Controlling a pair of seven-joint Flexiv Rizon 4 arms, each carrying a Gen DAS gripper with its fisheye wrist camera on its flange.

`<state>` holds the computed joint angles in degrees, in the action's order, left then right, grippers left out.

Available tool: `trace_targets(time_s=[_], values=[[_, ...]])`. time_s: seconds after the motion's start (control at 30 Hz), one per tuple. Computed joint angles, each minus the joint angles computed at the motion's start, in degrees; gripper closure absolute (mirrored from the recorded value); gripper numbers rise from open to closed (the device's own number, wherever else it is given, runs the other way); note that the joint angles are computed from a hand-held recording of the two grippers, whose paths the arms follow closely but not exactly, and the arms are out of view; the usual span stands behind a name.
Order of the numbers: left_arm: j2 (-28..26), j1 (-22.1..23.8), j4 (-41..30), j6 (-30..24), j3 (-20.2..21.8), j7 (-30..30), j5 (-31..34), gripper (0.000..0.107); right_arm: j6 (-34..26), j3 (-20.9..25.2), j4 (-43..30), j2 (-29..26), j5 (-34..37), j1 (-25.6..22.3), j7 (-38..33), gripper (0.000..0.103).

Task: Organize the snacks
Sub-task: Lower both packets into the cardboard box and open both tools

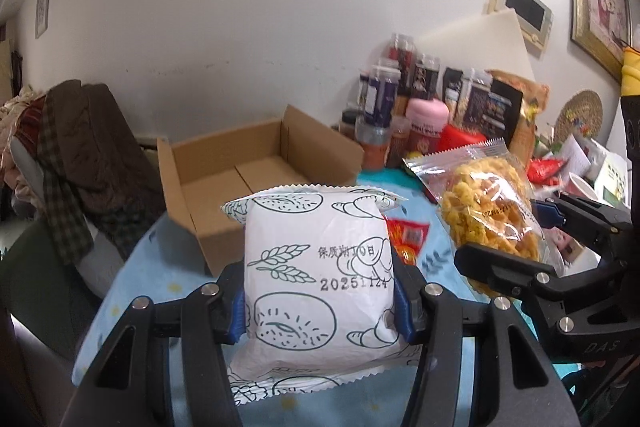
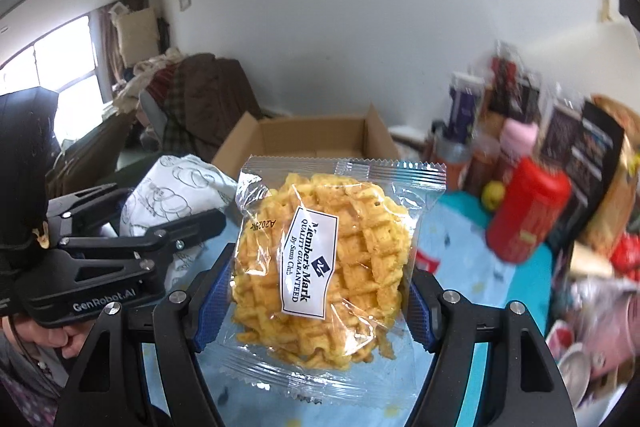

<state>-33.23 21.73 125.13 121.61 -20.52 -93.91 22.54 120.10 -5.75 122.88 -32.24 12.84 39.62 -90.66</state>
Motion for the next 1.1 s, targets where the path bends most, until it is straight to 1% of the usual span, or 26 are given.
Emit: trace_targets(time_s=[0.07, 0.2, 0.3, 0.43, 0.47, 0.6, 0.7, 0.87, 0.93, 1.0, 1.1], values=[[-0.2, -0.1, -1.8, -0.8, -0.2, 0.0, -0.7, 0.052, 0.3, 0.9, -2.0, -0.7, -2.2, -1.8, -0.1, 0.029], [-1.4, -1.4, -5.2, -1.9, 0.7, 0.9, -2.9, 0.052, 0.3, 3.6, -5.9, -2.4, -7.1, -6.4, 0.7, 0.029], [-2.7, -3.2, -8.5, -3.0, 2.1, 2.3, -5.4, 0.052, -0.1, 3.4, -9.6, -4.6, -9.4, -7.7, 1.0, 0.029], [-4.6, -3.9, -12.8, -4.9, 2.3, 3.9, -8.0, 0.052, -1.1, 3.6, -15.3, -7.8, -13.0, -9.6, 1.4, 0.029], [-5.2, -4.2, -14.0, -5.6, 2.5, 4.5, -8.8, 0.052, -1.8, 3.7, -16.9, -8.6, -13.8, -10.0, 1.8, 0.029], [-7.5, -6.3, -18.6, -7.4, 4.3, 6.9, -12.7, 0.052, -5.2, 6.2, -23.6, -12.0, -19.7, -13.9, 4.2, 0.029], [-9.4, -8.1, -22.2, -9.2, 5.8, 9.0, -15.8, 0.052, -7.6, 6.9, -28.2, -14.5, -22.7, -15.2, 5.9, 0.029], [-12.9, -10.6, -28.6, -12.5, 8.2, 13.0, -20.8, 0.052, -12.5, 11.6, -37.2, -20.0, -29.8, -20.0, 9.3, 0.029], [-14.5, -11.0, -31.4, -14.5, 8.5, 14.6, -22.6, 0.052, -15.0, 13.5, -41.1, -22.4, -32.2, -21.7, 10.4, 0.029], [-15.9, -11.5, -33.9, -16.3, 8.7, 15.9, -24.6, 0.052, -17.1, 14.7, -44.4, -24.5, -33.8, -22.7, 11.1, 0.029], [-18.3, -13.1, -38.1, -18.8, 10.6, 17.5, -28.1, 0.052, -21.5, 17.5, -49.6, -27.6, -35.7, -24.2, 11.2, 0.029]])
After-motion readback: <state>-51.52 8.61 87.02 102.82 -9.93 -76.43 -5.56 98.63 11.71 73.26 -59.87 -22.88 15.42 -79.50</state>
